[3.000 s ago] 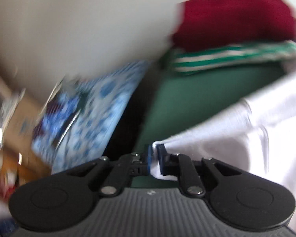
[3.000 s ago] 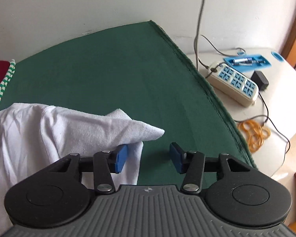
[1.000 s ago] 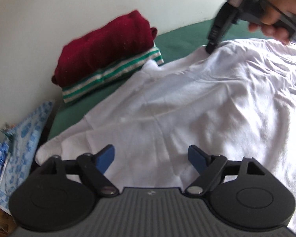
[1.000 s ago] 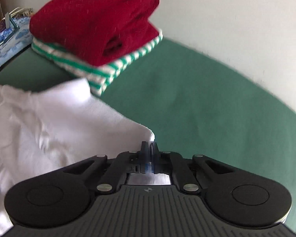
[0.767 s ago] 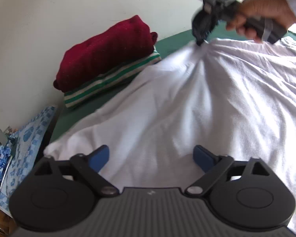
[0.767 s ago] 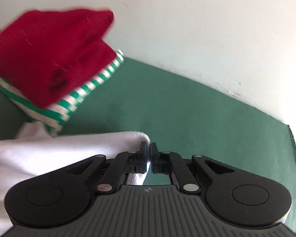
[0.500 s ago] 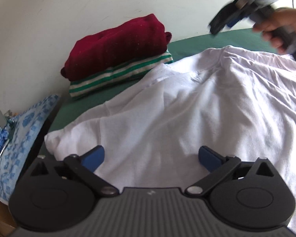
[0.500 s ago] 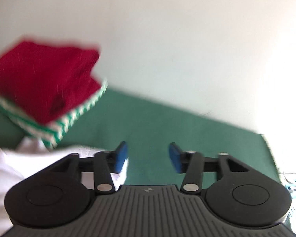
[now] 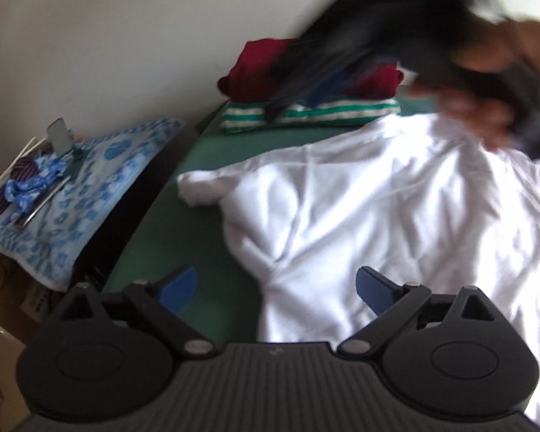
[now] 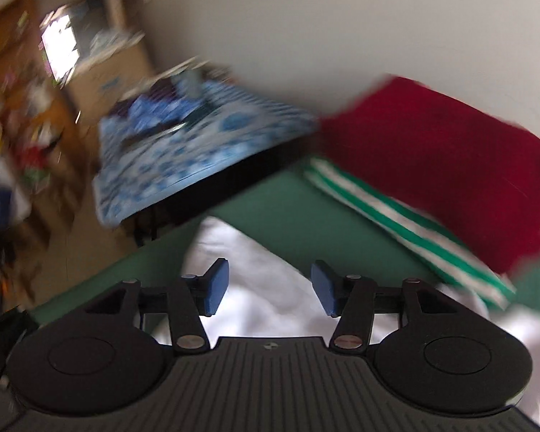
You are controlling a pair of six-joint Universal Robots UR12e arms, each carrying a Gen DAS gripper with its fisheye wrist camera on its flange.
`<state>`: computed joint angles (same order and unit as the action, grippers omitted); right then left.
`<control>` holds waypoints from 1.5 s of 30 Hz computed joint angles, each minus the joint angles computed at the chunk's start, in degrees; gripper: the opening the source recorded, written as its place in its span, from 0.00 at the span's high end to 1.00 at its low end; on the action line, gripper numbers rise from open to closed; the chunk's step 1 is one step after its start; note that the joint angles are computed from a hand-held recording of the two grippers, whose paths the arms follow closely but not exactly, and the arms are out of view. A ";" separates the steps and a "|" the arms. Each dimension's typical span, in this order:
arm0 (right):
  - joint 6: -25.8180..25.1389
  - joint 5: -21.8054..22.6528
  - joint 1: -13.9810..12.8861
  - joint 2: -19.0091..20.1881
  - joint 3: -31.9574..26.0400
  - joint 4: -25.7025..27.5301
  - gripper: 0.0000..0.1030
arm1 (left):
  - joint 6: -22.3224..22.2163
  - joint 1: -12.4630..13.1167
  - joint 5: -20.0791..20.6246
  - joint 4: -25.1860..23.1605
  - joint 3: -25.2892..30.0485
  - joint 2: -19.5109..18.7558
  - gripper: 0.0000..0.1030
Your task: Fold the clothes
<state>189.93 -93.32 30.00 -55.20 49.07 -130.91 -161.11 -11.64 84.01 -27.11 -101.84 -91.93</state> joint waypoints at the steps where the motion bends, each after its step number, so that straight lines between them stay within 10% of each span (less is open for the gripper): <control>1: -1.61 -0.87 0.53 2.77 -4.89 3.66 0.40 | 0.36 -0.18 0.54 -0.54 0.05 -0.12 0.07; 6: -4.23 -5.25 2.68 14.09 -24.01 18.56 0.43 | 3.72 -1.66 3.79 -1.14 -0.55 0.11 0.07; 8: -4.51 -7.09 3.19 16.88 -28.46 21.61 0.67 | 5.41 -1.84 4.28 -0.58 -1.29 0.64 0.07; 10: -4.07 -10.59 3.70 15.86 -25.65 16.92 0.99 | 7.16 -1.39 3.46 0.13 -2.06 1.36 0.07; 15: 8.39 -8.17 1.66 5.27 -5.58 -5.30 0.98 | 10.60 1.83 -3.14 2.67 -3.01 2.17 0.06; 19: 13.91 -8.17 0.37 1.33 0.95 -7.40 0.97 | 11.33 5.53 -13.86 1.55 -0.47 0.23 0.02; 28: 20.77 -5.62 -0.81 -5.56 14.01 -17.08 0.97 | 5.07 12.68 -42.76 -26.93 12.46 -9.06 0.04; 33: 24.13 -6.60 -0.67 -5.96 15.40 -17.80 0.97 | 1.13 12.48 -50.73 -32.47 15.03 -11.95 0.06; 36: 27.54 -8.44 -0.54 -6.90 17.17 -17.63 0.95 | -3.96 12.21 -52.76 -34.48 16.39 -13.21 0.40; 39: 30.04 -10.13 -0.35 -6.96 17.58 -16.64 0.94 | -9.31 11.61 -50.01 -28.83 15.94 -13.12 0.99; 45: 30.47 -7.55 0.02 -4.26 13.52 -20.16 0.94 | -16.48 11.56 -36.78 -12.49 11.99 -9.75 1.00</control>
<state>220.39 -100.87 30.02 -59.46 62.60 -151.06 -177.59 -0.08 47.22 -39.60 -89.84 -101.68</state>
